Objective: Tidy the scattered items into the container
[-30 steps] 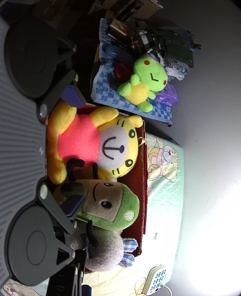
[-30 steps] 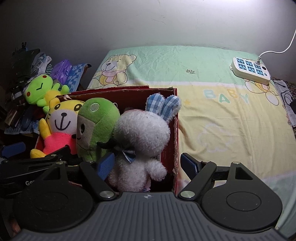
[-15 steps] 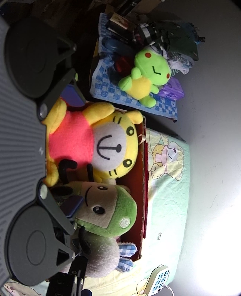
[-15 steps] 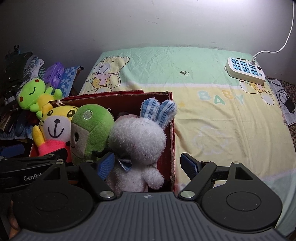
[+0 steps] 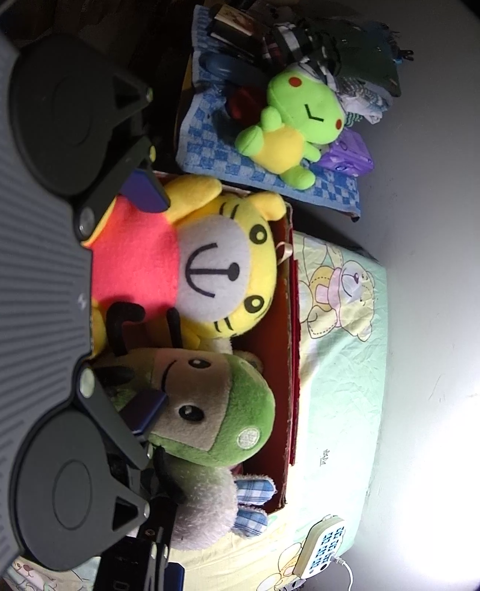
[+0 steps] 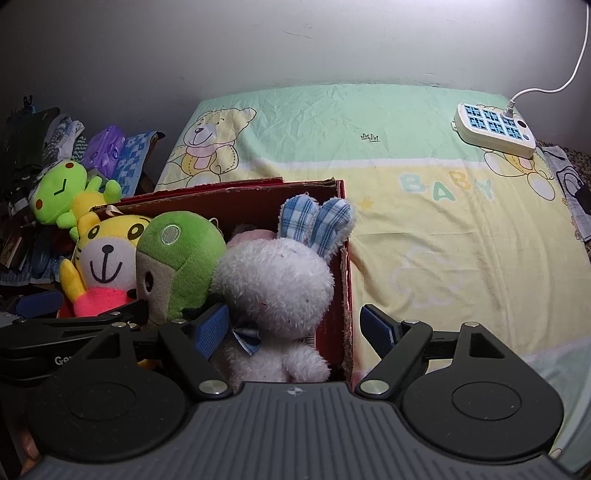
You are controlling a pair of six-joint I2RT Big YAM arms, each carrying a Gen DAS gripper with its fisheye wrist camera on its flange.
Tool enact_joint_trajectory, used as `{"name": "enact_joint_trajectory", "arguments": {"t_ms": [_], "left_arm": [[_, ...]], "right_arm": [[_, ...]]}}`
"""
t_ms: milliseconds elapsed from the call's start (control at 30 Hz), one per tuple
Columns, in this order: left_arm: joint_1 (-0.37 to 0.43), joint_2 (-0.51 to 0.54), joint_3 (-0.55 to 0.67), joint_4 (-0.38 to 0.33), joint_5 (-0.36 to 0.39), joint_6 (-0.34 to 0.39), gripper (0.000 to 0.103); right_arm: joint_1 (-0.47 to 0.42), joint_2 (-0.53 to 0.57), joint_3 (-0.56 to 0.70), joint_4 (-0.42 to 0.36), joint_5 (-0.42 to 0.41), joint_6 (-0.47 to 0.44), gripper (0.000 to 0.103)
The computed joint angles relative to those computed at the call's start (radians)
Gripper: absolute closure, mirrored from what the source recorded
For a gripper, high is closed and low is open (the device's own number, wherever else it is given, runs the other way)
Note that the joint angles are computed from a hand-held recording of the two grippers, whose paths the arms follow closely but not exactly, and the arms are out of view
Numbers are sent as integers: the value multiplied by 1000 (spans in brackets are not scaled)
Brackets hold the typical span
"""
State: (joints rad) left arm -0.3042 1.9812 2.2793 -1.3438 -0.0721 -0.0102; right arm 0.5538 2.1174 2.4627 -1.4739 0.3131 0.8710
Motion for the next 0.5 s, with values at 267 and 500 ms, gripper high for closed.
{"name": "enact_joint_trajectory", "arguments": {"t_ms": [267, 500], "left_arm": [[-4, -34, -65, 69, -23, -10, 0], [-6, -49, -89, 97, -26, -10, 0]], "right_arm": [[6, 4, 9, 4, 9, -7, 22], [7, -8, -12, 13, 14, 13, 22]]}}
